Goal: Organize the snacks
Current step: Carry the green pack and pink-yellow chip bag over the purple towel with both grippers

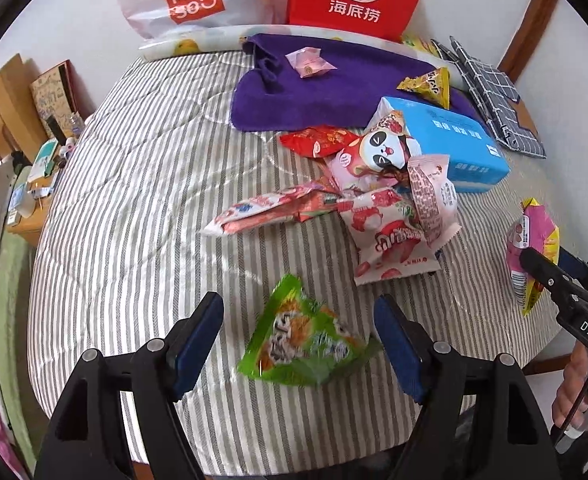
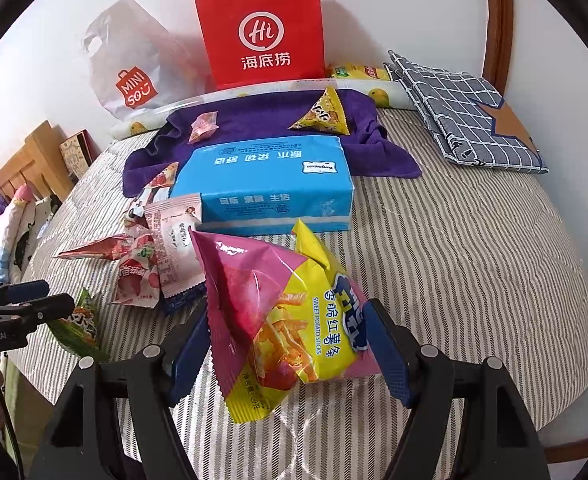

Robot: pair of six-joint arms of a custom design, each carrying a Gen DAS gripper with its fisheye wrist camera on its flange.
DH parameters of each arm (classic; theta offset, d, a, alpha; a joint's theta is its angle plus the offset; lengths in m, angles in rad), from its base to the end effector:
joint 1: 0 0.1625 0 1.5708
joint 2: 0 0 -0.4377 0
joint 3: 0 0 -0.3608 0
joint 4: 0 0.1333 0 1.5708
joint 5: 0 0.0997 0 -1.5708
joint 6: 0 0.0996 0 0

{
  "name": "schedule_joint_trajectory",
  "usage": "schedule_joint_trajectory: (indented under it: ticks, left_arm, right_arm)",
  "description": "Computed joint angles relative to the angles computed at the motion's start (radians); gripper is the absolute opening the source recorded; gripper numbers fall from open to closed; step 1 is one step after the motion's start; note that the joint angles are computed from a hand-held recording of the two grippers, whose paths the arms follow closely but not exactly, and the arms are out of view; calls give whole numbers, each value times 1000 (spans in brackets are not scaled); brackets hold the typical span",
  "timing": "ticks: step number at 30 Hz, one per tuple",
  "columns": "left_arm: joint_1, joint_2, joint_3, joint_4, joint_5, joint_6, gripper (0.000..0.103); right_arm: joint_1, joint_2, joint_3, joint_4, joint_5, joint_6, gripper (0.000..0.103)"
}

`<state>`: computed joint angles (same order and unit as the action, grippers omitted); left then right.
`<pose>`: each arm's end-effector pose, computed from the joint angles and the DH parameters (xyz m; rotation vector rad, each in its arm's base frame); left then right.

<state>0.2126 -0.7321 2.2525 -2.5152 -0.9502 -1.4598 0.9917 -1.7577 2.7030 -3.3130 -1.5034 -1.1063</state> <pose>-0.3342 -0.2678 -0.0275 0.1061 2.4152 -0.6468 -0.0309 -0.3032 0.3019 0.6812 -2.3889 0.7583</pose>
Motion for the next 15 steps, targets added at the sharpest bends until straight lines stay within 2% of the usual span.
schedule_joint_trajectory:
  ticks: [8, 15]
  left_arm:
    - [-48, 7, 43, -71, -28, -50, 77]
    - [-38, 43, 38, -77, -55, -57, 77]
  right_arm:
    - [-35, -56, 39, 22, 37, -52, 73]
    - [-53, -91, 49, 41, 57, -70, 73]
